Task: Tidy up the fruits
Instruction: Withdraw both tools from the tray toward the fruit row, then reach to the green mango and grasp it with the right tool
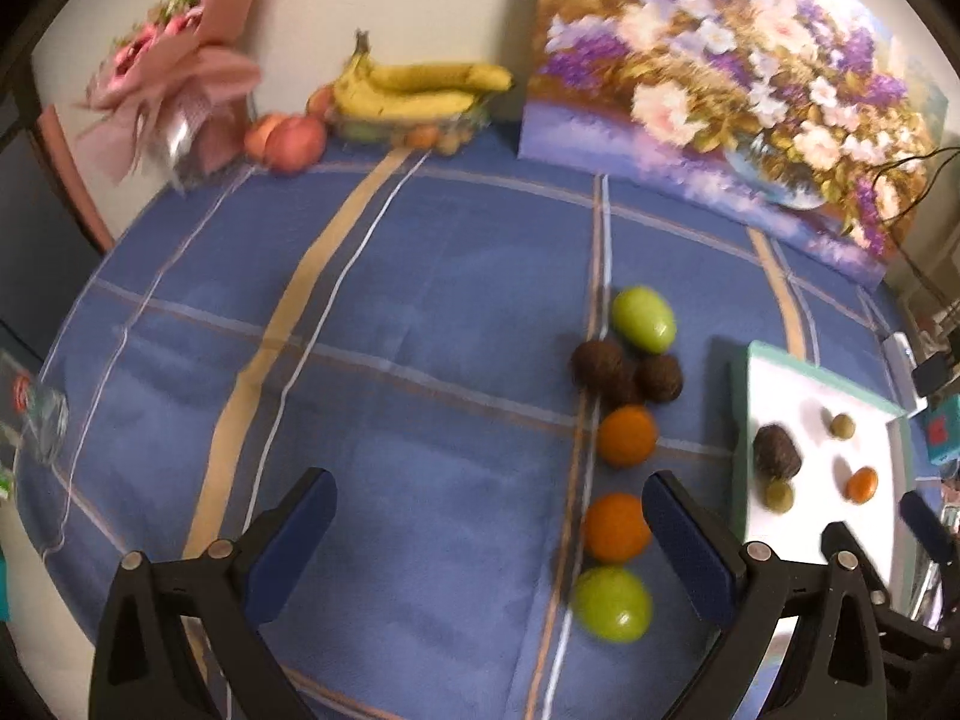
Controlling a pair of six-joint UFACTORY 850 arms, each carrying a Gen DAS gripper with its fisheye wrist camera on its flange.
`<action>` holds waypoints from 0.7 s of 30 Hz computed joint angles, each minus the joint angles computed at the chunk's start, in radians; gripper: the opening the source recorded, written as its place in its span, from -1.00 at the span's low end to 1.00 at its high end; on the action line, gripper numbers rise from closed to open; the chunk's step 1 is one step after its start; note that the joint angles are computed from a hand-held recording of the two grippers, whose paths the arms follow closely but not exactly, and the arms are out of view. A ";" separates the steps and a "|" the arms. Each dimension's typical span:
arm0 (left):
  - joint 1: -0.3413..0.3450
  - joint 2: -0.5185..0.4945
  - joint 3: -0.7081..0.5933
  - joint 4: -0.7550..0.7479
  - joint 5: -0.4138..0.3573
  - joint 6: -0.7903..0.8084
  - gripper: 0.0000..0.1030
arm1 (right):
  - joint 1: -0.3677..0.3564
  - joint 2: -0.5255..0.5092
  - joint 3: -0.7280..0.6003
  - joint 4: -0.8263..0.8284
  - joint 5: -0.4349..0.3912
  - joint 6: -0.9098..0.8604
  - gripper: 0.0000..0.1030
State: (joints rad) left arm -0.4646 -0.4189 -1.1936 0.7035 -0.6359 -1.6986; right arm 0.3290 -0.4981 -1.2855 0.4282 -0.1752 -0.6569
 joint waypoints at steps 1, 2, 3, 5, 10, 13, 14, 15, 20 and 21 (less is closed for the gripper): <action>-0.003 0.003 0.010 -0.018 -0.006 0.014 1.00 | 0.003 0.011 0.018 0.054 0.013 -0.060 0.76; -0.006 0.004 0.015 -0.028 -0.018 0.020 1.00 | 0.005 0.020 0.031 0.128 0.018 -0.136 0.76; -0.010 0.004 0.018 -0.034 -0.030 0.022 1.00 | 0.006 0.029 0.044 0.212 0.018 -0.221 0.76; -0.015 0.003 0.025 -0.055 -0.064 0.029 1.00 | 0.008 0.038 0.062 0.339 0.014 -0.352 0.76; -0.014 0.018 0.061 -0.094 -0.085 0.030 1.00 | 0.023 0.049 0.094 0.387 0.013 -0.406 0.76; -0.008 0.032 0.082 -0.099 -0.095 0.007 1.00 | 0.028 0.039 0.087 0.358 -0.025 -0.364 0.76; -0.003 0.036 0.087 -0.098 -0.096 0.001 1.00 | 0.030 0.035 0.083 0.355 -0.039 -0.357 0.76; 0.000 0.043 0.096 -0.097 -0.099 -0.014 1.00 | 0.033 0.027 0.073 0.343 -0.069 -0.344 0.76; 0.016 0.082 0.145 -0.078 -0.103 -0.105 1.00 | 0.052 -0.005 0.038 0.325 -0.154 -0.334 0.76; 0.018 0.089 0.154 -0.074 -0.100 -0.119 1.00 | 0.056 -0.012 0.033 0.342 -0.165 -0.353 0.76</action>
State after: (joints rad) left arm -0.4468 -0.3296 -1.0400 0.6300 -0.7361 -1.8177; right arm 0.3850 -0.5100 -1.2529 0.7699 -0.3407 -1.0097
